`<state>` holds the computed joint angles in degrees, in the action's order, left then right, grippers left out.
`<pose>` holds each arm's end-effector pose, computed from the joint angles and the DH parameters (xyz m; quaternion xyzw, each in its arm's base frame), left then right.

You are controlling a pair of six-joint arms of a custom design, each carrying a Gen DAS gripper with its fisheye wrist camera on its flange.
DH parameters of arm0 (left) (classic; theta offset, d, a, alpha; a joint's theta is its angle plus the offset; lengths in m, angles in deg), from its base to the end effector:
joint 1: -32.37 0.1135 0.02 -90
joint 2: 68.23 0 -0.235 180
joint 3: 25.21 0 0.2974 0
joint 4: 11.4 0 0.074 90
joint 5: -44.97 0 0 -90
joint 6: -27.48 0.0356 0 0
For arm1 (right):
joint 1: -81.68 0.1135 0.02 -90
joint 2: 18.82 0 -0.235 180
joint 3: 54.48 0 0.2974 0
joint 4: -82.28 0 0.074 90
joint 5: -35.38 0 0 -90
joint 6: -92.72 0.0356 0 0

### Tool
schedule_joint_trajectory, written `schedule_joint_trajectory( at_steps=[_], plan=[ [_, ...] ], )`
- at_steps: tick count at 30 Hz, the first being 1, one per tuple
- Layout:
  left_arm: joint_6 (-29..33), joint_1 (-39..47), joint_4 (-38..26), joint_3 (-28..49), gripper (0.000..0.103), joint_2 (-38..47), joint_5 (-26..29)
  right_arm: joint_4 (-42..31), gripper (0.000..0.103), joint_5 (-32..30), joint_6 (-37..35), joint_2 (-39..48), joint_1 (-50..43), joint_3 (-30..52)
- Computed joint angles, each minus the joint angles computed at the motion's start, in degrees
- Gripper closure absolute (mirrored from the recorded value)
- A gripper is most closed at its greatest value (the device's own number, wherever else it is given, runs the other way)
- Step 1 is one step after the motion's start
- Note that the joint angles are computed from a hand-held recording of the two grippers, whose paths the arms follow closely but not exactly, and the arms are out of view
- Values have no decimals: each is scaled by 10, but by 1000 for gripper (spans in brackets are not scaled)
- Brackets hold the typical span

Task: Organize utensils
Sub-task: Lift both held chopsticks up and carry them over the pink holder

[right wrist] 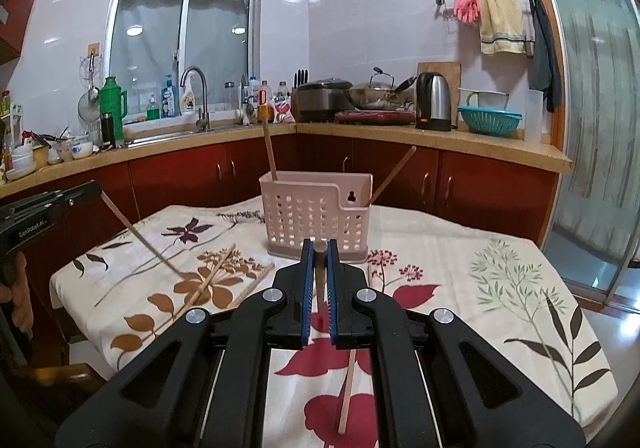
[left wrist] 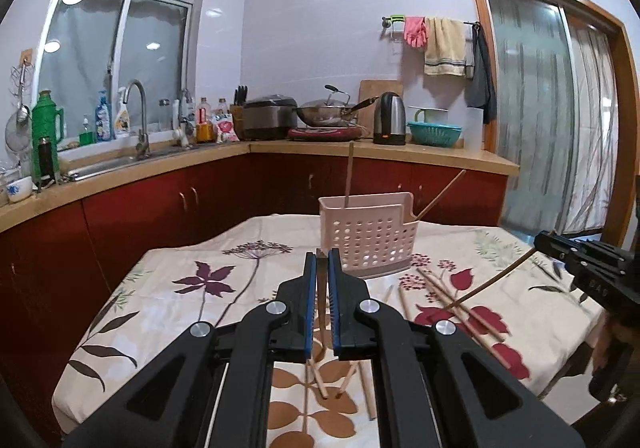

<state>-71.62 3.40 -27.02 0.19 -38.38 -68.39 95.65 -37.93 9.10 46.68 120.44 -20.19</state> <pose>0.1931 -0.0908 0.1708 0.0242 0.8105 -0.0262 0.5846 0.2246 0.1672 0.1401 -0.1409 0.7918 0.1153 0.5831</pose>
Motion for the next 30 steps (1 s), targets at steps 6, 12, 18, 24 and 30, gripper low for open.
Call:
schedule_joint_trajectory(
  at_steps=[6,12,18,24,30],
  plan=[
    [-15,18,-30,37,96,28,46,-31,96,-19,-3,-10,-19,20],
    [-4,18,6,62,96,92,42,-15,96,-38,-9,18,-38,39],
    [15,22,62,87,96,159,38,15,96,-47,-20,63,-48,68],
    [31,20,108,115,96,218,44,35,96,-70,-17,101,-62,97],
    [51,20,131,142,96,230,48,42,96,-90,-24,96,-76,113]
  ],
)
